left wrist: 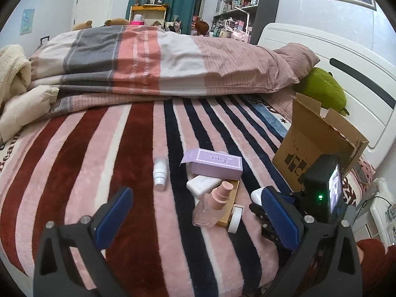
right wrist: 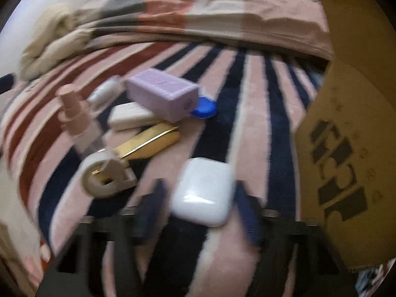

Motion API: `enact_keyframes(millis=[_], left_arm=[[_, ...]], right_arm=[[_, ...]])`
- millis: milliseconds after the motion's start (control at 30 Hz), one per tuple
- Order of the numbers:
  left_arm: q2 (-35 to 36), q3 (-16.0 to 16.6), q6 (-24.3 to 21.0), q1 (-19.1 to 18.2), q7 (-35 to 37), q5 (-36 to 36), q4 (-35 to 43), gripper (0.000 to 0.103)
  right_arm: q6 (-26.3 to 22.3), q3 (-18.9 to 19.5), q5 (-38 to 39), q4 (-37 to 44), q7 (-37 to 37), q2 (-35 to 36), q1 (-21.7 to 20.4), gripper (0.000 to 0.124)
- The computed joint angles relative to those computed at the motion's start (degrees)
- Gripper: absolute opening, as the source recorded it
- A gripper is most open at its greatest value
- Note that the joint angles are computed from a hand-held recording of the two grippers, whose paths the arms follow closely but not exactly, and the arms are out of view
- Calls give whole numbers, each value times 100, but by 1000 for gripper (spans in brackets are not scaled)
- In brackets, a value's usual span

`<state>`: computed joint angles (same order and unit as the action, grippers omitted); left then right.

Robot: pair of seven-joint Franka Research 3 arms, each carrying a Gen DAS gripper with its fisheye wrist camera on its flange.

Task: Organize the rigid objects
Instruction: 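Carry the earbud case over the cardboard box and open the right gripper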

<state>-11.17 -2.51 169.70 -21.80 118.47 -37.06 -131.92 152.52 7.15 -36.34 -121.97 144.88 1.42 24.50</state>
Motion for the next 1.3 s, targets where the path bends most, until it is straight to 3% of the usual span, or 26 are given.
enact_keyframes(millis=[100, 267, 433, 533, 600, 700, 767, 900, 1100, 1300], left_arm=[[-33, 209, -214, -201, 547, -597, 70, 103], [-49, 360, -1065, -208, 1666, -1625, 427, 102], [133, 346, -2411, 20, 2152, -2145, 1214, 102], [427, 253, -3291, 182, 2198, -2262, 1855, 102], [611, 100, -3532, 285, 2071, -2238, 2189, 97], [966, -111, -4138, 439, 1933, -2380, 2811, 77], [1198, -340, -4271, 485, 1767, -2180, 3191, 61], [1746, -820, -4149, 478, 1084, -1318, 3947, 47], [2899, -1372, -4468, 322, 182, -204, 5398, 46], [4232, -1661, -5223, -19, -830, 945, 7185, 41]], right_arm=[[298, -14, -191, -115, 39, -76, -21, 41], [974, 69, 306, -224, -1079, -380, -82, 41], [1745, -12, 2499, -258, -3631, -815, 151, 41], [1839, -144, 3468, -159, -4648, -1006, 332, 41], [1884, -91, 3605, -160, -4875, -1159, 216, 41], [1984, 71, 3628, -279, -4996, -1379, -104, 41], [2041, 48, 3853, -457, -5230, -1588, -211, 41], [2052, 123, 3998, -833, -5304, -1987, -645, 41], [1518, -269, 4598, -1060, -5822, -2298, -825, 41], [438, -373, 4674, -800, -5924, -2180, -1286, 39]])
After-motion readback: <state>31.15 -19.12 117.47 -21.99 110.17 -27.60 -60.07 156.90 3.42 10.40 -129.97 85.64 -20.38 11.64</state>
